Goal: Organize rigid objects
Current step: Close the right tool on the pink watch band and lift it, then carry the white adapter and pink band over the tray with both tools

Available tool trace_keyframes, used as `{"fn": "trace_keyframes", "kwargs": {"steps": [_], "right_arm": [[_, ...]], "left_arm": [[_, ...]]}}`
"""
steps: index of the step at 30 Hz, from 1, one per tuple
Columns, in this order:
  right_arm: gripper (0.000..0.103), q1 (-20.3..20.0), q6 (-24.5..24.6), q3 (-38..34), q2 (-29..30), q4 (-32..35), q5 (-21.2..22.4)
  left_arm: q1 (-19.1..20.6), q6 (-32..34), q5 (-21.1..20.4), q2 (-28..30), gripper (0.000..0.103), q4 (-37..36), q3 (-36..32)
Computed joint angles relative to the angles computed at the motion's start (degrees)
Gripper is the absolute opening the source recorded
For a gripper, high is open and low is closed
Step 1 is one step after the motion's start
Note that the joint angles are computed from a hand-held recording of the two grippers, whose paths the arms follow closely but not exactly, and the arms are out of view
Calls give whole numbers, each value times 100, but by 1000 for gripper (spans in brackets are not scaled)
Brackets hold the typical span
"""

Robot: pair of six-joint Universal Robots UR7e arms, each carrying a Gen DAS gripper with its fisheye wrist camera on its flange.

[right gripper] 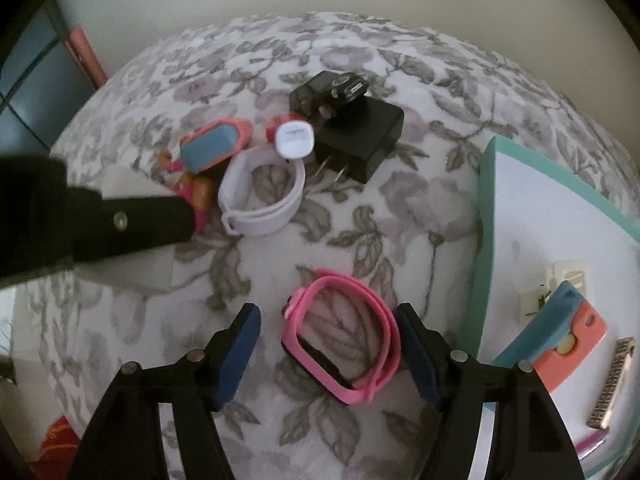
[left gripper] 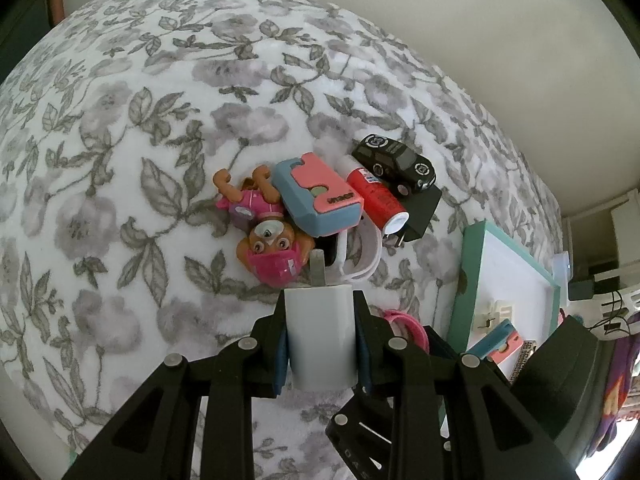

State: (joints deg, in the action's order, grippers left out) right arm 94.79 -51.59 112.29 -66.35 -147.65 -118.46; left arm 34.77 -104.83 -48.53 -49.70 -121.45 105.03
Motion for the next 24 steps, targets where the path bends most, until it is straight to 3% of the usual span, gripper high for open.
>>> {"fn": "trace_keyframes", "kwargs": {"steps": [7,15,24], "right_arm": [[58,8,-37,156,-74,-193,-83],[57,-9,65,144,-178,-62,-62],[57,-58,533,-216,-469,351,586]], "left_arm": [[49,-12,-86,12,29,-15,13],[8,-138,-8,7,29,69,1],[-197,-171,407,-34,29,320,-138]]}}
